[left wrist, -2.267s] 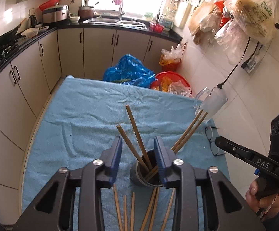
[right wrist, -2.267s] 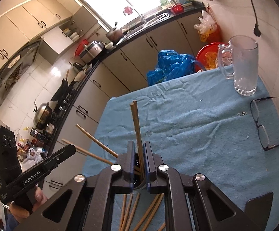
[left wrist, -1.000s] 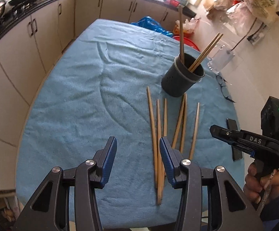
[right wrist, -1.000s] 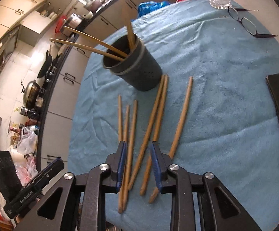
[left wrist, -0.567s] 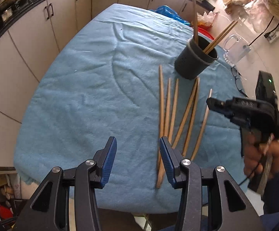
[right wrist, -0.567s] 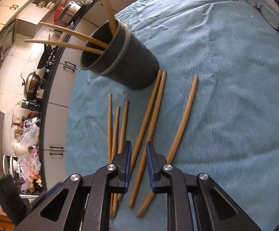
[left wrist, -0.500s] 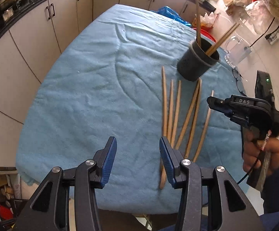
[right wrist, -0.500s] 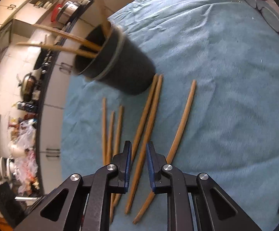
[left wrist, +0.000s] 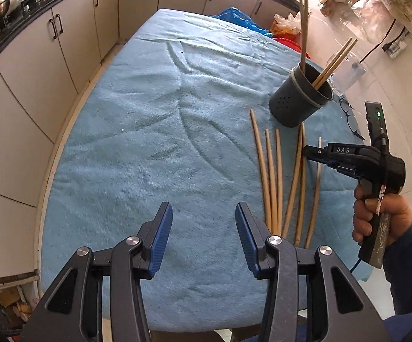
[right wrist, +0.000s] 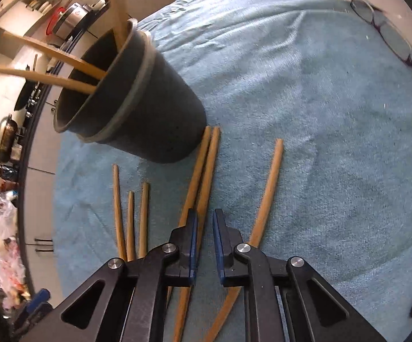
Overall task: Organize utensils
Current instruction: 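Move both open grippers back toward the remaining chopsticks on the cloth, then close the left gripper on a chopstick while the right gripper closes on another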
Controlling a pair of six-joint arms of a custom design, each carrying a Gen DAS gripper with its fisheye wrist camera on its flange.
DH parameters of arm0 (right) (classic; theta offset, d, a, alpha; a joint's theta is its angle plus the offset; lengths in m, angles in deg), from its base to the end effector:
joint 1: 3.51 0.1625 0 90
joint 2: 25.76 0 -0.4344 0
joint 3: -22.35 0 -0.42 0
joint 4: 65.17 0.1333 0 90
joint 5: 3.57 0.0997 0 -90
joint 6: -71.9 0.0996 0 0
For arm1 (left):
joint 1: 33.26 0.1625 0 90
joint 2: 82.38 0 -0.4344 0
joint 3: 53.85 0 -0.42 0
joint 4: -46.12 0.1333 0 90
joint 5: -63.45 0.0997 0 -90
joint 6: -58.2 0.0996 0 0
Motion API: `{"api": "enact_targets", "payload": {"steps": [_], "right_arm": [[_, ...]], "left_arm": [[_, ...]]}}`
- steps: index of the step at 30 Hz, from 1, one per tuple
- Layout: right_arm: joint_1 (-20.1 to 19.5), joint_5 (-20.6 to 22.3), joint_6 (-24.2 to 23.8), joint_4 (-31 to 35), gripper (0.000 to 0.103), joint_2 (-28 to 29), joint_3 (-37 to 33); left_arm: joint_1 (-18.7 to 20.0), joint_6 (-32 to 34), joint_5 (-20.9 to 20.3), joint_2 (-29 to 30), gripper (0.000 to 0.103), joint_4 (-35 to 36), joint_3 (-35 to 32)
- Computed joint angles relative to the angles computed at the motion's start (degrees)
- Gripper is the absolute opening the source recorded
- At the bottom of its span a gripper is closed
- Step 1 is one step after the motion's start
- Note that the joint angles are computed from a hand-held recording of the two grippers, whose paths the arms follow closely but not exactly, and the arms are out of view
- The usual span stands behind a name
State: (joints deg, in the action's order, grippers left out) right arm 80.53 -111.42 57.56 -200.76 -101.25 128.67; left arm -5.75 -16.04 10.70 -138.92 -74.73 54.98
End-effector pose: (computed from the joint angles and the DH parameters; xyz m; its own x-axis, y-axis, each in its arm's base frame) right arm 0.0409 -0.5975 0.3015 -0.9342 -0.0672 0.3503 -0.1352 0.9755 -0.1734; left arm -0.4075 -0.4305 0.0824 -0.8411 -0.1943 -0.5048 0.0592 0.8946 -0.4429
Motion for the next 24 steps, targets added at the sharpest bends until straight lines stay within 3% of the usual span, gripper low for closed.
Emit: {"api": "enact_targets", "payload": {"steps": [8,17,24], "right_arm": [[1.98,-6.45,-0.51,-0.95,0.008,0.28,0.52],[-0.45,-4.3,-0.7,3.16,0.008,-2.95,1.16],[-2.04,-1.85,-1.14,4.28,0.008,-3.85,1.08]], "left_arm": [[4.08,9.59,-2.87,2.24,0.044,-5.06,-2.45],[11.3,18.0,-10.28,11.4,0.044,-7.83,-12.84],[14.05,20.41,-10.85,17.2,0.038,-3.84,-20.96]]}}
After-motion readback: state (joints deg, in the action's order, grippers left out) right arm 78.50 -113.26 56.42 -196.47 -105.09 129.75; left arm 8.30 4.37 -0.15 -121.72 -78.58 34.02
